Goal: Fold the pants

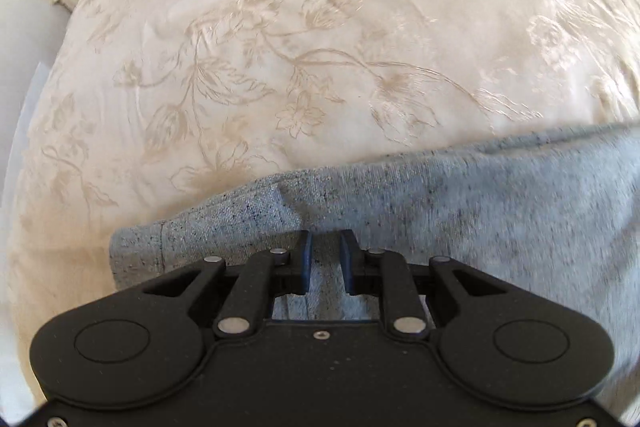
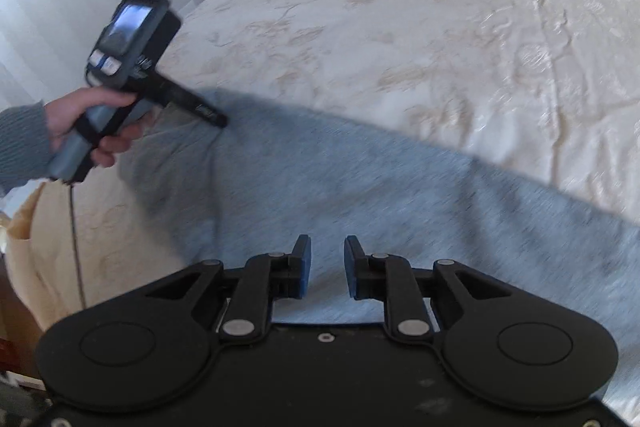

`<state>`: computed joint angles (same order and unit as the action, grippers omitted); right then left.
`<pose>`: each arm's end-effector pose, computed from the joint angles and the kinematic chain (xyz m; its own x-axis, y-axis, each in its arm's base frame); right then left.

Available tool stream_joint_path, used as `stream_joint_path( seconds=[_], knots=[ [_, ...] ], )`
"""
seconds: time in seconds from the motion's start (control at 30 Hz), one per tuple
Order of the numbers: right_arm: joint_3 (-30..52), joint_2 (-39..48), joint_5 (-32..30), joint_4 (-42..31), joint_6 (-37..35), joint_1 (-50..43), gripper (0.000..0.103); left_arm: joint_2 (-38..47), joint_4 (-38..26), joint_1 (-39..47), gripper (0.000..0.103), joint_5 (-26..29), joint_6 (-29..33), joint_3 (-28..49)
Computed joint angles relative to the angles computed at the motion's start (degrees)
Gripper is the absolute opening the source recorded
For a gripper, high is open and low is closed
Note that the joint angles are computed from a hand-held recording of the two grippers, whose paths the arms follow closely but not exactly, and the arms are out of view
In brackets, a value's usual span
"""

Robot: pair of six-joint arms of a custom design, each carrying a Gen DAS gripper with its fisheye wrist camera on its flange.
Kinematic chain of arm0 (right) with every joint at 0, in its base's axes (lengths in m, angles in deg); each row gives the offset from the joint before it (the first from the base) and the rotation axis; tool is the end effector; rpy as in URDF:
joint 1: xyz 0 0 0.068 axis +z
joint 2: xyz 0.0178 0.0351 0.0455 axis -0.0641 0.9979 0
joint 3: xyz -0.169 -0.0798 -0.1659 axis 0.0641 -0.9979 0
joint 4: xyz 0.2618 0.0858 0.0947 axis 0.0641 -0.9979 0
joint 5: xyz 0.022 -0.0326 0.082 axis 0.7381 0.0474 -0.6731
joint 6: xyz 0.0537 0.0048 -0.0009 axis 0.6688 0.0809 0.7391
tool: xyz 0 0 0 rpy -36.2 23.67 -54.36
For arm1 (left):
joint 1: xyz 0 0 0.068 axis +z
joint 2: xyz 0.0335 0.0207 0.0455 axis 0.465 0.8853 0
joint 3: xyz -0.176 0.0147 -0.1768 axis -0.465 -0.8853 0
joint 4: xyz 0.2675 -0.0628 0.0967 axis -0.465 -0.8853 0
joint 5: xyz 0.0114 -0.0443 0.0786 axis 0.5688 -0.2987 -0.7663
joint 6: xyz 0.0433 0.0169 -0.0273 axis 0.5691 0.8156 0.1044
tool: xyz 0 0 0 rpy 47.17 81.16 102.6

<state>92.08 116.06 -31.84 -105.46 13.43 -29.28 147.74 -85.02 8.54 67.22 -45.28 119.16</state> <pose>0.2290 -0.0877 0.2181 -0.8814 -0.1386 -0.4515 -0.3182 0.8807 0.3509 0.3557 -0.1150 0.2033 -0.9024 0.3286 -0.2787 0.2707 0.9356 0.2267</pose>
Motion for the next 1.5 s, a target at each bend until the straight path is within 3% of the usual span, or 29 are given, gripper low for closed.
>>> stream_joint_path(
  seconds=[0.13, 0.37, 0.63, 0.77, 0.83, 0.87, 0.9, 0.93, 1.1, 1.5],
  knots=[
    [-10.6, -11.2, -0.2, -4.5, 6.2, 5.6, 0.021, -12.0, -1.9, -2.6, 0.028, -0.3, 2.9, -9.7],
    [-22.8, -21.7, 0.6, 1.9, 25.2, 18.9, 0.023, -26.5, -10.4, -4.0, 0.028, 5.0, -1.8, -21.8],
    [-26.3, -21.1, 4.3, 14.4, 40.7, 25.4, 0.032, -27.4, -9.8, 3.6, 0.028, 8.2, -7.4, -26.5],
    [-26.9, -20.9, 3.3, 16.9, 46.5, 24.5, 0.033, -27.5, -9.5, 6.4, 0.028, 9.1, -7.2, -25.5],
    [-27.1, -20.5, 4.7, 19.5, 49.7, 25.7, 0.032, -28.4, -9.8, 6.3, 0.033, 8.4, -6.3, -25.4],
    [-27.2, -20.0, 4.7, 20.3, 50.2, 25.9, 0.022, -28.3, -9.8, 6.5, 0.033, 8.2, -5.5, -25.1],
    [-26.4, -18.0, 2.5, 20.4, 49.4, 25.5, 0.006, -27.6, -9.7, 6.6, 0.034, 8.1, -4.8, -24.3],
    [-25.1, -17.4, 0.1, 18.1, 47.0, 23.6, 0.003, -27.4, -9.8, 6.6, 0.034, 8.1, -4.4, -23.9],
    [-20.1, -21.9, -3.9, 6.1, 31.3, 16.2, 0.003, -28.2, -9.8, 8.6, 0.041, 9.8, -2.8, -21.8],
    [-20.9, -20.0, -0.1, 8.6, 36.0, 20.4, 0.003, -27.9, -9.8, 17.4, 0.054, 14.6, -5.6, -23.5]
  ],
)
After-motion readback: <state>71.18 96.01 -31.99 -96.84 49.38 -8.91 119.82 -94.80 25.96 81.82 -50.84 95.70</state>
